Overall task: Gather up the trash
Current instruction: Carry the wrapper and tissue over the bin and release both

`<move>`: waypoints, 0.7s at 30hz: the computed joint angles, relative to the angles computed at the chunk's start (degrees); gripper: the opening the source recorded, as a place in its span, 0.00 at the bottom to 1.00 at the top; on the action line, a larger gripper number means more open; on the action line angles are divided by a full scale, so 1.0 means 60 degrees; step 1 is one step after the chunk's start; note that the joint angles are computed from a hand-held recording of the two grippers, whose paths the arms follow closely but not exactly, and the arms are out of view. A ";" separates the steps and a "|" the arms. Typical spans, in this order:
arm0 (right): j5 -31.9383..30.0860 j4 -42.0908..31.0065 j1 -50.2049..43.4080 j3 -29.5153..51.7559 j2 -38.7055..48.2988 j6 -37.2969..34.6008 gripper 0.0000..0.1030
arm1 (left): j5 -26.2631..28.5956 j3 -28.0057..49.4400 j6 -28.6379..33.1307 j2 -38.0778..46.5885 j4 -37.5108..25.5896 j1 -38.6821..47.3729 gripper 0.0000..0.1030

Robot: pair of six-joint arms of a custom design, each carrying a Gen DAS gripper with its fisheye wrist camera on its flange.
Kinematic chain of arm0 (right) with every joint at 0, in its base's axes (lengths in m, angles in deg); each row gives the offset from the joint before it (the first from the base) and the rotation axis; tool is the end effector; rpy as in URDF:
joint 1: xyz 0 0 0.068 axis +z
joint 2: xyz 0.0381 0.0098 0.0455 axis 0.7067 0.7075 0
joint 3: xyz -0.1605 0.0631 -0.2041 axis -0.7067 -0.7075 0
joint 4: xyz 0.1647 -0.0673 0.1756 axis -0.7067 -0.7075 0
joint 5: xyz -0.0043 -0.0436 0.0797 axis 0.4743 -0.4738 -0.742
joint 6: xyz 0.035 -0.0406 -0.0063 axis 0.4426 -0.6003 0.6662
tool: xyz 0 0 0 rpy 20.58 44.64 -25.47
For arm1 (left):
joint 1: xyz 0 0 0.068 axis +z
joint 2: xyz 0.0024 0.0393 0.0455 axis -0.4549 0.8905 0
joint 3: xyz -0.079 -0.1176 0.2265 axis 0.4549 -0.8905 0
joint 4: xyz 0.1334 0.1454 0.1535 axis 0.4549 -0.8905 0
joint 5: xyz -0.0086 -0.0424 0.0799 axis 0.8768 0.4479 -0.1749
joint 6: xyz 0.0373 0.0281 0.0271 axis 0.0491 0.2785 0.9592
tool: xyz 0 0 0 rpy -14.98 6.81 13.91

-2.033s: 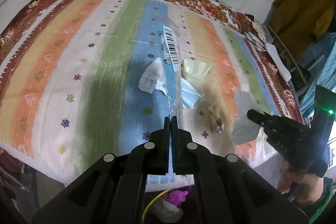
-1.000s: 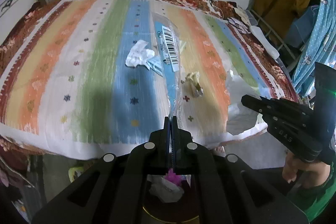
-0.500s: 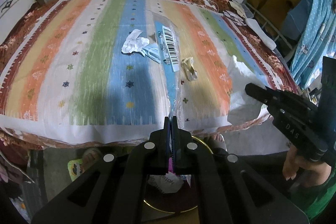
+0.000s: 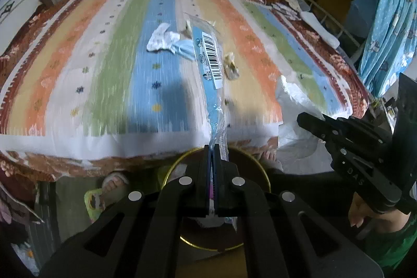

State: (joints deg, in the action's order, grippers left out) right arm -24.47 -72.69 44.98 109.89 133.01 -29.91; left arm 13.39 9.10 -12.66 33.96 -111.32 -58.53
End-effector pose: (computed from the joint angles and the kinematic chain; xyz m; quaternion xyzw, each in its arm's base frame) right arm 0.2624 0.0111 0.3784 -0.1798 0.9225 0.1046 0.3253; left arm 0.2874 -0.1761 0.3409 0.0460 0.9558 -0.1423 0.2531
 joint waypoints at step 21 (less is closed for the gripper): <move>0.0765 -0.0600 0.0303 -0.2384 -0.0736 0.0093 0.09 | 0.0052 -0.1044 -0.0990 0.0792 -0.0783 -0.0800 0.01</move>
